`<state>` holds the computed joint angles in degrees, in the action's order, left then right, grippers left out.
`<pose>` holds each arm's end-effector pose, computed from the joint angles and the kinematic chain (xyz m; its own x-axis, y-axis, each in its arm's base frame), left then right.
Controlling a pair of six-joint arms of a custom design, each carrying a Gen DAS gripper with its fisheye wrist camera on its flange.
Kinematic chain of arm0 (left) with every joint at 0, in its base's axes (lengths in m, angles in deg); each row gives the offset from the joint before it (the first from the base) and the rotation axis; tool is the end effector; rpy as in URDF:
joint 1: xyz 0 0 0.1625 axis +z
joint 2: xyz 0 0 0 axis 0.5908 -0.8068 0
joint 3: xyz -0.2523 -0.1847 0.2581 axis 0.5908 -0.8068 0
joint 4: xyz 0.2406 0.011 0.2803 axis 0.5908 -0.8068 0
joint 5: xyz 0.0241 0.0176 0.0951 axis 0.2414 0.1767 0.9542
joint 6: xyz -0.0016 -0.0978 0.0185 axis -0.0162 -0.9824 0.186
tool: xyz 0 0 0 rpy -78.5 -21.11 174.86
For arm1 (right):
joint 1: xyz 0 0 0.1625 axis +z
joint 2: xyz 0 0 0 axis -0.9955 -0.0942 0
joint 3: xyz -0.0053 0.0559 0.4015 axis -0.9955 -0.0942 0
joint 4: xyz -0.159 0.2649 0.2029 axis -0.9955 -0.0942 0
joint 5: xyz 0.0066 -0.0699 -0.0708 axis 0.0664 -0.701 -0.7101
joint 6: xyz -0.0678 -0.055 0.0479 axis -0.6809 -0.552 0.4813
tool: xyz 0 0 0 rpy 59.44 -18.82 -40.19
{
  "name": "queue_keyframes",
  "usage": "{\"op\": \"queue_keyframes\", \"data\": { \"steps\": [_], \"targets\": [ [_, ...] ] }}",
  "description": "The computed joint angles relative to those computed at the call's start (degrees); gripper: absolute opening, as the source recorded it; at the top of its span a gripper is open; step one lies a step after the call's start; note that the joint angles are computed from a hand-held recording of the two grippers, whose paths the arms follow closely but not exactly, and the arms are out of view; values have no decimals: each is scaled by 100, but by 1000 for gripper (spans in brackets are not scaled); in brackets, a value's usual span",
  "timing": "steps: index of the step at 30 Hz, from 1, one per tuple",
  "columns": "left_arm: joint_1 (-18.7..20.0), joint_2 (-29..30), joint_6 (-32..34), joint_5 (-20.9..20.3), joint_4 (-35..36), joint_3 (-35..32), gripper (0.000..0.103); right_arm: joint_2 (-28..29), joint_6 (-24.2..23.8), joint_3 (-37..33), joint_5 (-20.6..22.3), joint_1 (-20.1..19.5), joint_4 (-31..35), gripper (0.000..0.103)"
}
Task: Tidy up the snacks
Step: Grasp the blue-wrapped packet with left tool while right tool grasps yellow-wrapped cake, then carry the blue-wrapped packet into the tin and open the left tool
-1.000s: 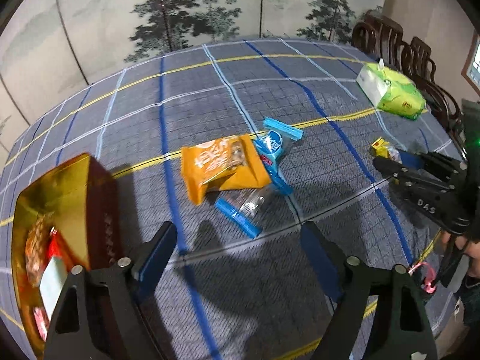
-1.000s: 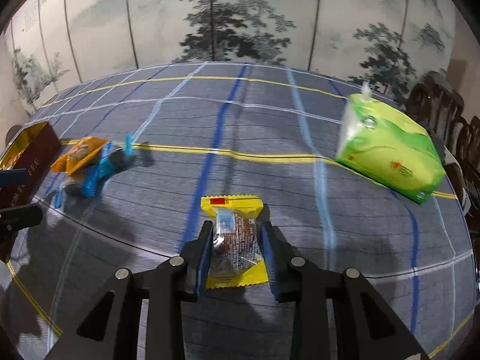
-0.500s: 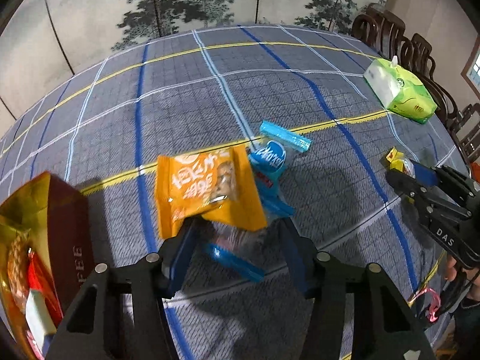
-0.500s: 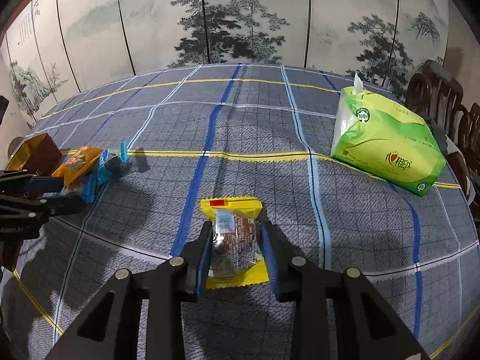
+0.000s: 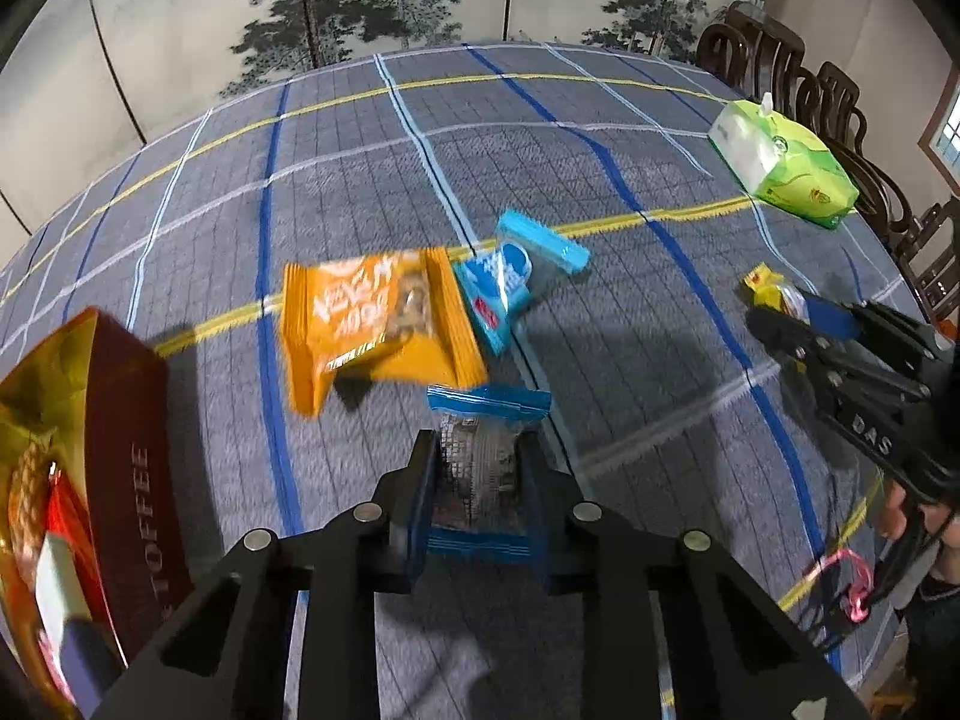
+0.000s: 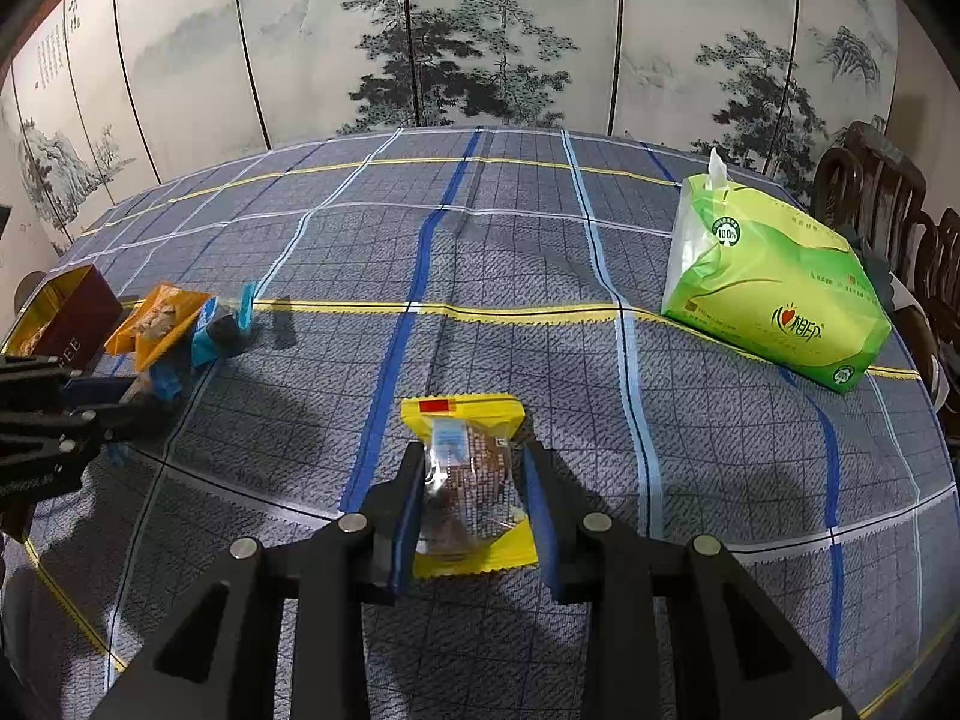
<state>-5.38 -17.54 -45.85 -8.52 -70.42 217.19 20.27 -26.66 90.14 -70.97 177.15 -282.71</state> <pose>-0.2236 -0.3678 0.0668 -0.7345 0.0673 -0.6752 0.3471 0.8923 -0.2887 0.1113 -0.4147 0.1764 -0.6739 -0.3625 0.6438 -0.6318 0.7344 -0.2479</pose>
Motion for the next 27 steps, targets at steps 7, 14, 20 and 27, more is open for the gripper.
{"op": "queue_keyframes", "data": {
  "steps": [7,14,20,27],
  "targets": [
    [-418,-307,-671,-103,440,224,22,87,-65,-8,-126,61,-123,32],
    [-908,-749,-1610,49,1547,190,22,120,-82,-6,-172,89,-175,32],
    [-1275,-1467,-2692,254,3020,93,22,133,-90,-6,-178,88,-196,32],
    [-1506,-2453,-4099,210,4893,96,22,137,-102,3,-199,100,-219,32]
  ]
}}
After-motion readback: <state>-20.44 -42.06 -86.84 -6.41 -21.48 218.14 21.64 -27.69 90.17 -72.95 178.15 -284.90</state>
